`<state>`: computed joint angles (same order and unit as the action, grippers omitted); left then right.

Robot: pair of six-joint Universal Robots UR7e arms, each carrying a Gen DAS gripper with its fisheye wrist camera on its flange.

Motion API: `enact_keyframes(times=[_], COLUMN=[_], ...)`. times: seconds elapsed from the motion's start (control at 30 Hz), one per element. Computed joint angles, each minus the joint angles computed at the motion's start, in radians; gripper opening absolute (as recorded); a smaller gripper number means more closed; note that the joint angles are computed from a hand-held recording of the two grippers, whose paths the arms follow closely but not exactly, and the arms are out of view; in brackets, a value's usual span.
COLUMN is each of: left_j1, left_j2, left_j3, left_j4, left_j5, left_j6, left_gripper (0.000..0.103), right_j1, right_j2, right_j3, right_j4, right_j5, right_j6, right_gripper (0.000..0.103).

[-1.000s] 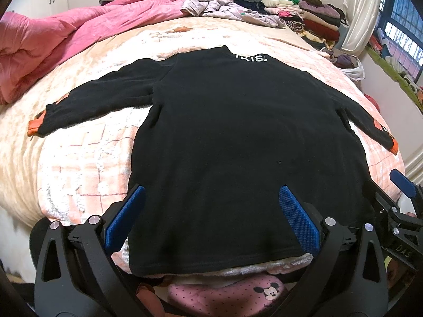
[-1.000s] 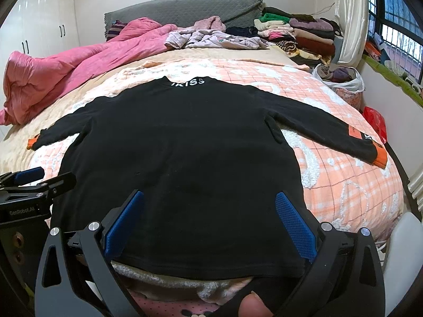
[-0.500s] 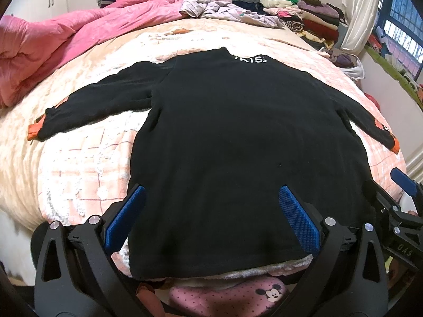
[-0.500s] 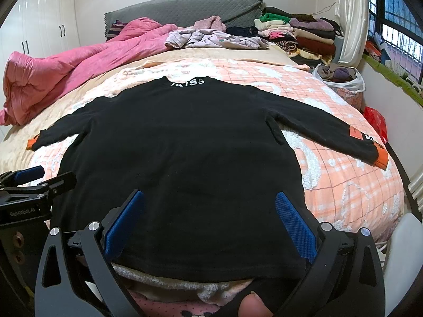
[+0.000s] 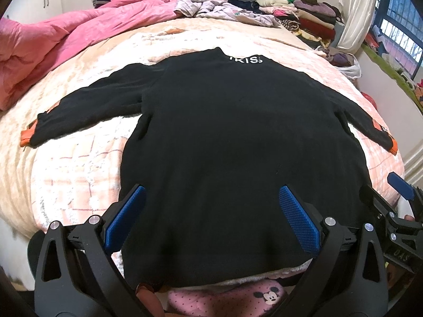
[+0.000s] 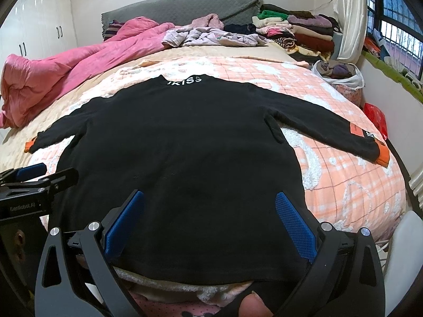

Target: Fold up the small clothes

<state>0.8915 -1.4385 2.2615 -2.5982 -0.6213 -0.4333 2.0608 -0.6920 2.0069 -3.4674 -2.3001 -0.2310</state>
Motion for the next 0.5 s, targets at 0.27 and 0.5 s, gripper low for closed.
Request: enact_keyframes(times=[0.27, 0.5], left_j1=[0.030, 0.055], left_j2=[0.038, 0.079], left_j3=[-0.048, -0.094], left_j4=[-0.029, -0.050], left_j5=[0.003, 0.015], left_j6=[0.041, 0.073], left_gripper=[0.094, 0.094], right_j1=[-0.024, -0.048], right_j2=[0.003, 0.004], right_j3=[-0.028, -0.051], right_j4=[0.019, 0.032], right_j5=[-0.004, -0.022], right_j6=[0.010, 0.021], right_gripper=[0.099, 0.099])
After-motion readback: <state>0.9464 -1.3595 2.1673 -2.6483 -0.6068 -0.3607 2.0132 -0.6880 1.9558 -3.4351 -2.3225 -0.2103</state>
